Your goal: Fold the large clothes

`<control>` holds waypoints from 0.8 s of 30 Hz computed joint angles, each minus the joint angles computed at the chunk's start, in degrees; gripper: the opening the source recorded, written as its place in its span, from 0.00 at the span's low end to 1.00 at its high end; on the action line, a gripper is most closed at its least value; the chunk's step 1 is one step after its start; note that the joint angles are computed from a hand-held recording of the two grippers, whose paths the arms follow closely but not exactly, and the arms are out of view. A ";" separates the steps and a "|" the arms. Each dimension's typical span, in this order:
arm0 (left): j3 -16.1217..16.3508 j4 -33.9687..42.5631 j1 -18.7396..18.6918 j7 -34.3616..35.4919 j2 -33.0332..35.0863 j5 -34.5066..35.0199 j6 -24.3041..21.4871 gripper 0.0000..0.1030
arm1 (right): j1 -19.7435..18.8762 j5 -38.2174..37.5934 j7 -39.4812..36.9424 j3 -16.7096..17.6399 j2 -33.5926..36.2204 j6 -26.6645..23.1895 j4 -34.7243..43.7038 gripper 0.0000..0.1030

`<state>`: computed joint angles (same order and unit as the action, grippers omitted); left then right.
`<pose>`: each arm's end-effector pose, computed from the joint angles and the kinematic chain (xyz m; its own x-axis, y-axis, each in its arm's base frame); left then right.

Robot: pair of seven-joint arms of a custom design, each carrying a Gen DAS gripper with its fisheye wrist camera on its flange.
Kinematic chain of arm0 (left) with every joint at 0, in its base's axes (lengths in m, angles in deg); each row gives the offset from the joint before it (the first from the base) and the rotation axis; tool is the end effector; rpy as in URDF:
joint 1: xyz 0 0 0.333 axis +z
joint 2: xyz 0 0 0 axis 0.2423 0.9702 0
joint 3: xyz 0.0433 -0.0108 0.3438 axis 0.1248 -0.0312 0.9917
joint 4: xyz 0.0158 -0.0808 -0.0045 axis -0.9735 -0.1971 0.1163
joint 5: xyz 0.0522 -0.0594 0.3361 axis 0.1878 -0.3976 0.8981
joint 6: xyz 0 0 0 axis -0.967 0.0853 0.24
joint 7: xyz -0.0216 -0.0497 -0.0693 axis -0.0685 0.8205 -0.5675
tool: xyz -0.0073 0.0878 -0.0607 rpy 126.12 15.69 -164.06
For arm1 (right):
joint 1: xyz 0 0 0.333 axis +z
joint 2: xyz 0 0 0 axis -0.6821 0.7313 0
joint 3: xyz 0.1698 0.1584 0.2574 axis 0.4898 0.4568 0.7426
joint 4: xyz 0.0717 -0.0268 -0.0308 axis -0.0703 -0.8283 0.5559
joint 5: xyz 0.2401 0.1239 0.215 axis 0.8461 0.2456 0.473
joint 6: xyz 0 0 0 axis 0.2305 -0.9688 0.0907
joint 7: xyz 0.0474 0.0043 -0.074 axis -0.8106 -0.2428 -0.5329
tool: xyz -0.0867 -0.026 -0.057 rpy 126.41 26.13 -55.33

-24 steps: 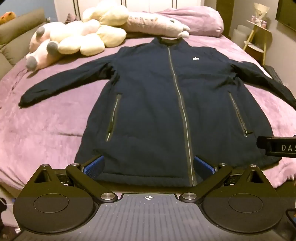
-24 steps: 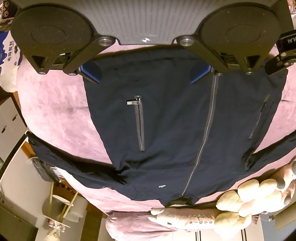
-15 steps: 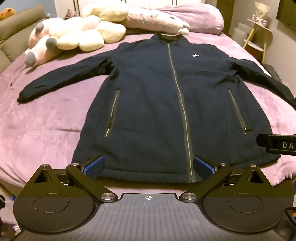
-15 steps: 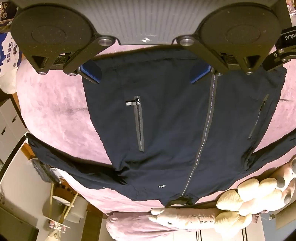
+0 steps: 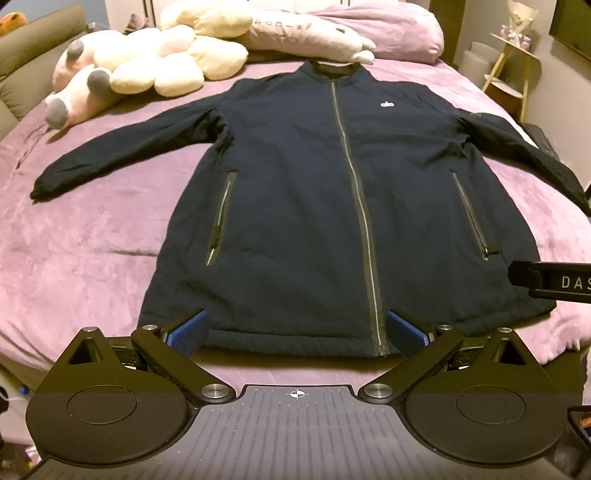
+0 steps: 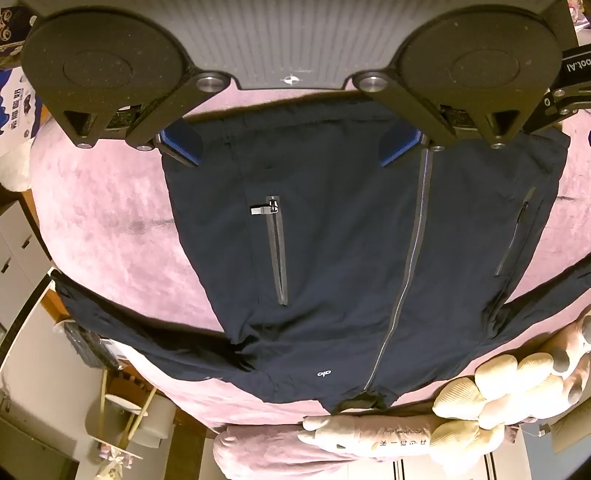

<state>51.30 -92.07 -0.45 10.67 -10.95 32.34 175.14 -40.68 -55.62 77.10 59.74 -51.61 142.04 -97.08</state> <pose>0.4711 -0.2552 0.5994 -0.2032 -0.9791 -0.0061 -0.8051 0.1706 -0.5681 0.4870 0.0579 0.5650 -0.3090 -0.9510 -0.0082 -0.7850 0.2599 -0.5624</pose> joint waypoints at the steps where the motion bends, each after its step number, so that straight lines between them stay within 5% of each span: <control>1: 0.01 0.02 -0.01 0.10 0.00 -0.05 0.01 1.00 | 0.04 0.16 -0.13 -0.06 -0.01 0.00 -0.02 0.98; 24: 0.19 -0.48 -0.14 1.51 -0.61 -1.95 -0.46 1.00 | 0.01 -0.03 0.15 0.06 -0.14 0.14 -0.20 0.98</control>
